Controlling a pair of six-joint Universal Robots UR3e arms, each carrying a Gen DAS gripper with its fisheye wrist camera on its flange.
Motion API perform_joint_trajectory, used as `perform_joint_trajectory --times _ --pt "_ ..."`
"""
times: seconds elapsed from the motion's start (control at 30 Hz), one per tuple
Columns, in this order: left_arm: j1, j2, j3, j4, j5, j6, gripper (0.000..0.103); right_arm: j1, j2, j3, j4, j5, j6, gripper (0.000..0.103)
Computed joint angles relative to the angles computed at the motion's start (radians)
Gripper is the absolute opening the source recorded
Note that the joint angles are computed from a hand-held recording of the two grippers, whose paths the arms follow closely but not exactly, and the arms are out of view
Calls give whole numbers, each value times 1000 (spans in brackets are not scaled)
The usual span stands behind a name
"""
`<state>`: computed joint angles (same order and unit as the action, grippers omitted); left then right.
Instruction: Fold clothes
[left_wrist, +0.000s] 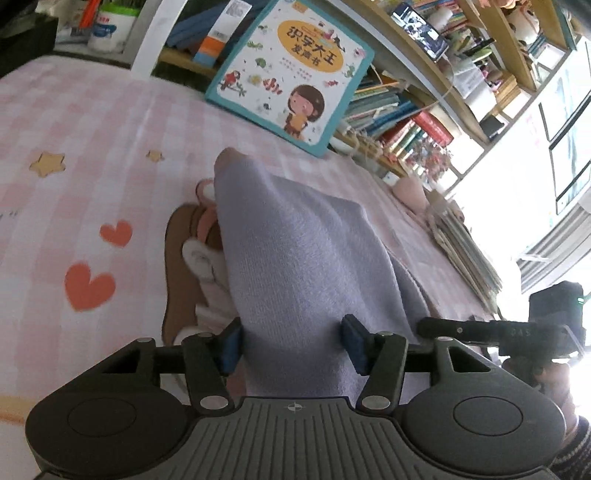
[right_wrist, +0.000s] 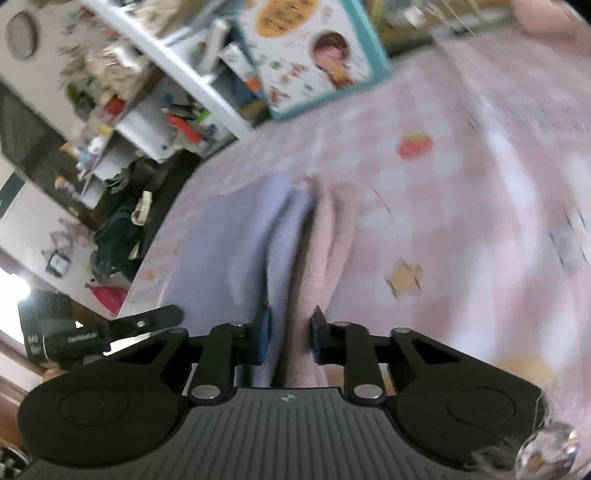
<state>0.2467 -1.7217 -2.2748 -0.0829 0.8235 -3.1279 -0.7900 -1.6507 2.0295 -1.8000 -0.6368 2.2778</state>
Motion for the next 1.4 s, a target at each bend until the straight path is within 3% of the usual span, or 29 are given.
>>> perform_joint_trajectory --times 0.17,0.3,0.4,0.43,0.53,0.6,0.77,0.87,1.07,1.23,1.4 --pt "-1 35 -35 32 22 20 58 -30 -15 10 77 11 -9 48" --pt "18 -28 -32 78 -22 4 60 29 3 47 -73 -3 67 52" --pt "33 -97 -34 147 -70 -36 59 69 19 66 -162 3 101 48" --pt "31 -113 -39 181 -71 -60 58 79 20 80 -202 4 115 42" --pt "-7 -99 -57 244 -16 -78 52 91 -26 134 -296 -4 111 28" --pt "-39 -60 -54 217 26 -56 51 89 -75 170 -342 -12 96 21" --pt "-16 -32 -40 105 -7 -25 57 67 -114 165 -267 -30 27 23" --pt "21 -41 -44 76 -56 -21 61 54 -52 110 -197 -45 43 34" --pt "4 -105 -57 195 -55 -75 63 60 -36 140 -248 -24 66 39" --pt "-36 -118 -85 317 -4 -111 56 82 -76 215 -368 -29 66 29" --pt "-103 -57 -92 330 95 -85 52 71 -165 291 -424 -10 29 22"
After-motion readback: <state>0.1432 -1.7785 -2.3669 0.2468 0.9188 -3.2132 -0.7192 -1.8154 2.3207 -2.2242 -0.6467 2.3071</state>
